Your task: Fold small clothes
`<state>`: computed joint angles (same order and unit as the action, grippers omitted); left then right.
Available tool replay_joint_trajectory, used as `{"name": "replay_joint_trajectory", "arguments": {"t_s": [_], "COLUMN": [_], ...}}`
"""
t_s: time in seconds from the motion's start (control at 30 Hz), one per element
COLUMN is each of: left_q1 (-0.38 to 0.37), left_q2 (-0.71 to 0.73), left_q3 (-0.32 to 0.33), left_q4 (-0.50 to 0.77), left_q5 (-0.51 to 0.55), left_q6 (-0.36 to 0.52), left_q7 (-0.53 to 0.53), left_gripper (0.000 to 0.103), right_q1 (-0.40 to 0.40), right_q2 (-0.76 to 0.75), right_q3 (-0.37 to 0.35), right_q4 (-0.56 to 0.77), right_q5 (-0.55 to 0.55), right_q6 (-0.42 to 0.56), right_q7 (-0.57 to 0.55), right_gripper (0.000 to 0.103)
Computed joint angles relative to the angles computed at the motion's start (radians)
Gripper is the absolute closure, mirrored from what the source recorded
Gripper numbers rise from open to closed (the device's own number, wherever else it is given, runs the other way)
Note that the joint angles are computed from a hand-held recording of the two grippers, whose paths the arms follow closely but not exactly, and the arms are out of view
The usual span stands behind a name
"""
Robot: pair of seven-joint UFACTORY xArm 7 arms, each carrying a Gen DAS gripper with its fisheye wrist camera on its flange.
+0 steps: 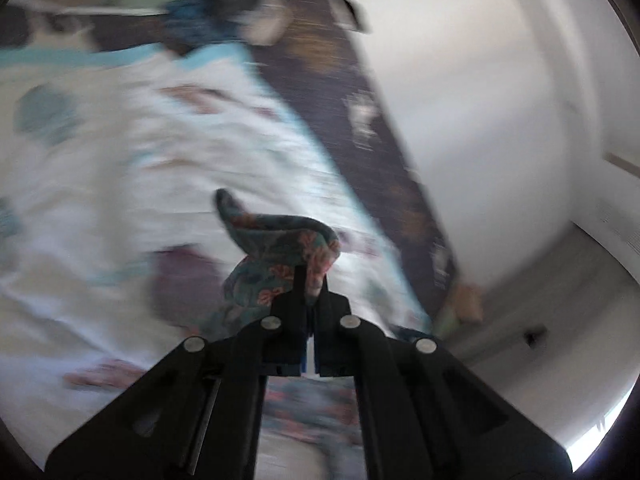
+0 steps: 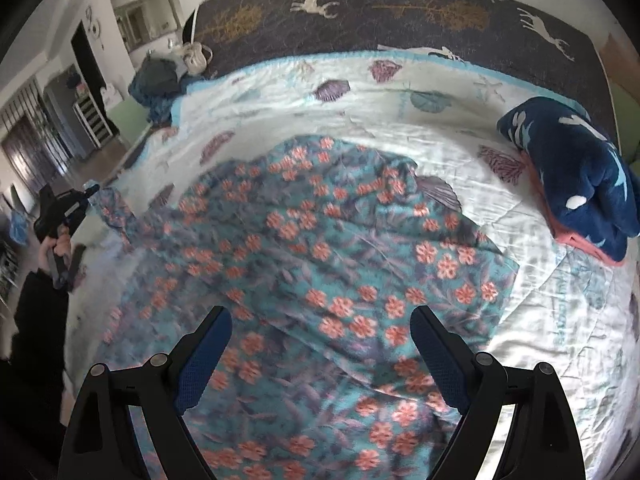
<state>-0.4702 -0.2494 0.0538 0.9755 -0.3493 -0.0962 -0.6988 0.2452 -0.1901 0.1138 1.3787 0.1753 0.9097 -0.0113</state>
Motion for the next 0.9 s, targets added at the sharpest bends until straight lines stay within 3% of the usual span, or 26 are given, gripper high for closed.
{"name": "replay_joint_trajectory", "arguments": {"t_s": [0.03, 0.1, 0.17, 0.2, 0.27, 0.37, 0.57, 0.67, 0.73, 0.8, 0.83, 0.9], "left_q1": [-0.082, -0.169, -0.308, -0.329, -0.276, -0.209, -0.066, -0.006, -0.021, -0.057, -0.082, -0.133], "left_q2": [0.005, 0.017, 0.038, 0.047, 0.075, 0.104, 0.158, 0.197, 0.226, 0.251, 0.274, 0.302], "left_q3": [0.050, 0.078, 0.141, 0.135, 0.044, -0.079, -0.297, -0.383, -0.399, -0.397, -0.398, -0.393], "left_q4": [0.034, 0.097, 0.163, 0.186, 0.240, 0.299, 0.374, 0.430, 0.477, 0.513, 0.540, 0.575], "left_q5": [-0.008, -0.015, -0.060, -0.058, -0.006, 0.073, 0.280, 0.529, 0.710, 0.828, 0.860, 0.937], "left_q6": [0.000, 0.013, 0.015, 0.020, 0.060, 0.123, 0.176, 0.253, 0.329, 0.397, 0.443, 0.508], "left_q7": [0.040, 0.103, 0.214, 0.243, 0.249, 0.239, 0.097, -0.077, -0.188, -0.264, -0.269, -0.273], "left_gripper": [0.101, 0.101, 0.101, 0.101, 0.101, 0.101, 0.101, 0.101, 0.101, 0.101, 0.101, 0.101], "right_q1": [0.006, 0.017, 0.030, -0.005, 0.052, 0.069, 0.040, 0.025, 0.018, 0.018, 0.002, 0.080], "right_q2": [0.005, 0.019, 0.044, 0.055, 0.085, 0.143, 0.256, 0.286, 0.286, 0.260, 0.253, 0.257], "right_q3": [-0.004, -0.007, -0.014, 0.017, -0.035, -0.049, 0.030, 0.058, 0.066, 0.065, 0.081, -0.013], "right_q4": [0.011, 0.040, 0.079, 0.097, 0.136, 0.199, 0.260, 0.222, 0.188, 0.141, 0.139, 0.169], "right_q5": [0.030, 0.082, 0.178, 0.248, 0.429, 0.665, 0.965, 1.128, 1.203, 1.215, 1.171, 0.981], "right_q6": [0.003, 0.011, 0.020, 0.026, 0.030, 0.066, 0.170, 0.187, 0.170, 0.133, 0.124, 0.172], "right_q7": [-0.008, -0.011, -0.028, -0.042, -0.069, -0.100, -0.084, -0.050, -0.028, 0.013, 0.051, 0.193], "right_gripper": [0.011, 0.011, 0.011, 0.011, 0.011, 0.011, 0.011, 0.011, 0.011, 0.012, 0.013, 0.015]}}
